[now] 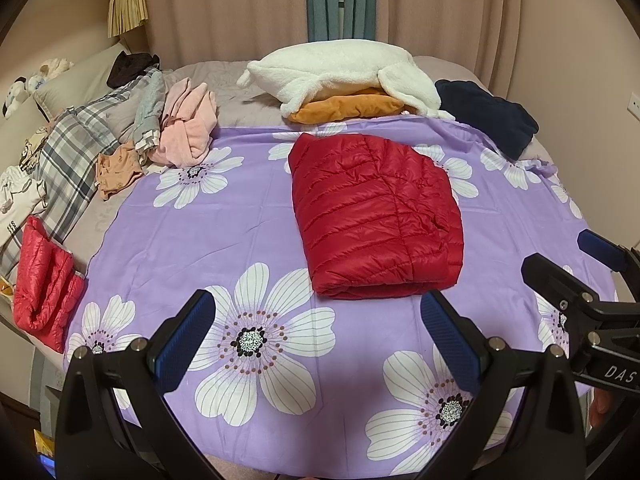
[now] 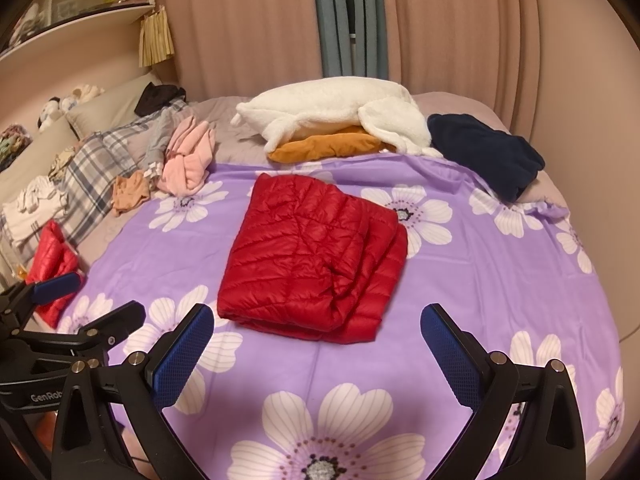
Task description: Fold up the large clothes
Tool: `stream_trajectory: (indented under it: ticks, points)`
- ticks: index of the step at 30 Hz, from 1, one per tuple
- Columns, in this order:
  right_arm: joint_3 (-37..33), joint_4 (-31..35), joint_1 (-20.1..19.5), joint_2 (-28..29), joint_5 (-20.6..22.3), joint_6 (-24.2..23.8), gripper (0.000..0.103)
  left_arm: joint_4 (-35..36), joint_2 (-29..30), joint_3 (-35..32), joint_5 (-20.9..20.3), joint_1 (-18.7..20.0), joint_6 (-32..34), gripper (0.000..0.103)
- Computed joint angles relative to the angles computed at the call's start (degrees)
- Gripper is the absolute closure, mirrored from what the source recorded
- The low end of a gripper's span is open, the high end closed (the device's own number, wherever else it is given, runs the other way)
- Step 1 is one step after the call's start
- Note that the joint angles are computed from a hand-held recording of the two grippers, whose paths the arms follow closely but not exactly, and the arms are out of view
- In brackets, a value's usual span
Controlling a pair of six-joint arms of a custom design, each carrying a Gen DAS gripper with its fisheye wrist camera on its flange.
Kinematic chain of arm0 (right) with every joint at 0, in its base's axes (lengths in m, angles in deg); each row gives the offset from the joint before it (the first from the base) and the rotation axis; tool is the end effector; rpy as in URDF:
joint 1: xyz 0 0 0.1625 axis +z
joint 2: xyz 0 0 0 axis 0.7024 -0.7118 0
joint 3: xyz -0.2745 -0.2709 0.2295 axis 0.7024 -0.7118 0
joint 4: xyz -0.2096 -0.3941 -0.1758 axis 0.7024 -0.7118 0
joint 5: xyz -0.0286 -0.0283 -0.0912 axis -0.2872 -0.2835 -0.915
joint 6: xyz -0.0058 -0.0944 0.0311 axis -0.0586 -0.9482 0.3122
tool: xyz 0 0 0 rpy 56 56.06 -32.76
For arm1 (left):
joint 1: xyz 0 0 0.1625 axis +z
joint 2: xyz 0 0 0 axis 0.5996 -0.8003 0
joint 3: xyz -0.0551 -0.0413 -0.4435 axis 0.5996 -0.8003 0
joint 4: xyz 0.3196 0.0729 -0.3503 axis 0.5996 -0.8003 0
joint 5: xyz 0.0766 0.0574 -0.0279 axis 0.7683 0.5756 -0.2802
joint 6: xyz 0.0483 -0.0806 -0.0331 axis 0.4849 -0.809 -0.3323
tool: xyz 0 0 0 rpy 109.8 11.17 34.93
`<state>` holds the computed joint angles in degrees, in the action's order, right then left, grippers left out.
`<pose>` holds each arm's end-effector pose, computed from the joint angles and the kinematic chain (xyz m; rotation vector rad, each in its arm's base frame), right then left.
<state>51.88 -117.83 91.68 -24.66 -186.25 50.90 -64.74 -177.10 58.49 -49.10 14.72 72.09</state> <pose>0.5293 -0.4198 0.1585 0.6409 -2.3722 0.9262 -0.1472 -0.5402 0.5019 0.2696 2.1511 -0.8845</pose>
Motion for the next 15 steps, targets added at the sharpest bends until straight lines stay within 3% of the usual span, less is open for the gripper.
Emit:
stream_trajectory:
  ticks: [15]
  points:
    - [0.0, -0.1, 0.1, 0.1, -0.1, 0.2, 0.001, 0.9, -0.4, 0.0, 0.0, -0.2, -0.7, 0.0]
